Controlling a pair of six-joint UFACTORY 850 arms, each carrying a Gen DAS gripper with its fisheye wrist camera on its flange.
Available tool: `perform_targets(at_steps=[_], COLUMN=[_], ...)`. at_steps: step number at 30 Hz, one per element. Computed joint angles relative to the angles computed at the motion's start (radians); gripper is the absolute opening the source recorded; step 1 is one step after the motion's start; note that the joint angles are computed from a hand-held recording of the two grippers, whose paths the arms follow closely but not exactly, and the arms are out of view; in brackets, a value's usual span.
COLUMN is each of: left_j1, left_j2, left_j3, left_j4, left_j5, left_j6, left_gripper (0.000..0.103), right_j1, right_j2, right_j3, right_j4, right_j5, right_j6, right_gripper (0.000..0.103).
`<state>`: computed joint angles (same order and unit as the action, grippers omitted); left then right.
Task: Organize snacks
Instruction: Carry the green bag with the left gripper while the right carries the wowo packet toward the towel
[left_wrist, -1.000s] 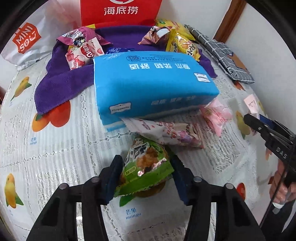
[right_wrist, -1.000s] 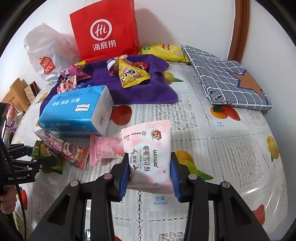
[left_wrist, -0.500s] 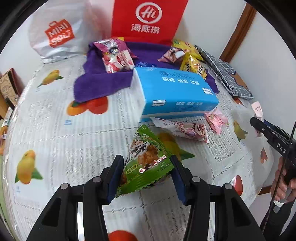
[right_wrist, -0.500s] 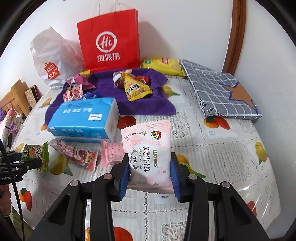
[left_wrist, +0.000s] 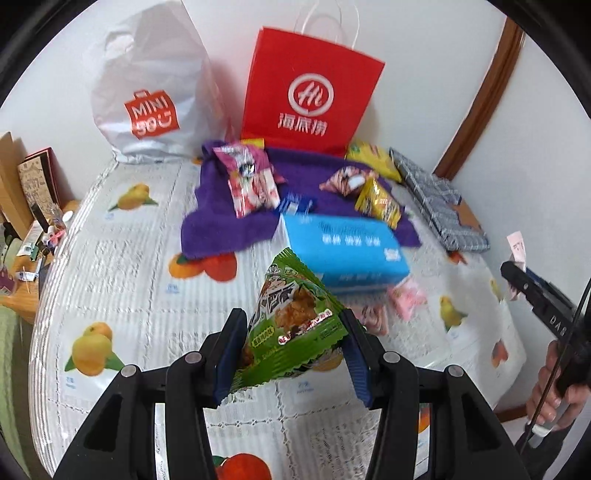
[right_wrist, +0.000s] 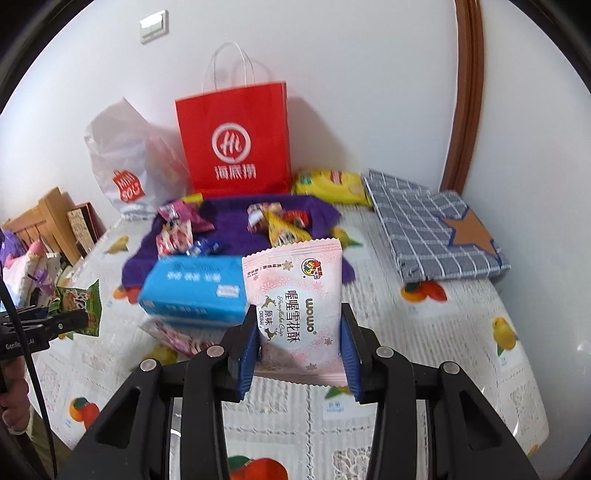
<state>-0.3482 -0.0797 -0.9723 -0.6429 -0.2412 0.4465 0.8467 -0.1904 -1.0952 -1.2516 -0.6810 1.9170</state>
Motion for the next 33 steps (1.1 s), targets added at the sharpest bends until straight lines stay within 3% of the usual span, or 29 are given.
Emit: perform_targets(at_steps=[5, 11, 20, 27, 33], left_j1=[0.000, 0.008, 0.020, 0.015, 0.028], left_j2=[0.004, -0.027, -0.119, -0.194, -0.295], left_j3=[-0.041, -0.097, -0.239, -0.353, -0.472], left_j4=[0.061, 0.002, 0.060, 0.197, 0.142], left_j5=[-0.001, -0.014, -0.024, -0.007, -0.040], left_j6=[-0.067, 0.008, -0.038, -0.152, -0.097], left_gripper=[0.049, 0.049, 0.049, 0.049, 0.049], right_j1=[-0.005, -0.032, -0.116, -0.180, -0.230], right_j2=[0.002, -0.026, -0.117, -0.190, -0.264], right_j3=[-0.022, -0.086, -0.226, -0.324, -0.412], right_j4=[-0.056, -0.043, 0.006, 0.027, 0.070], right_j5=[0.012, 0.015, 0.072, 0.122, 0.161], right_j6=[0.030, -0.017, -0.147, -0.207, -0.261], right_gripper=[0.040, 0.040, 0.040, 0.040, 0.040])
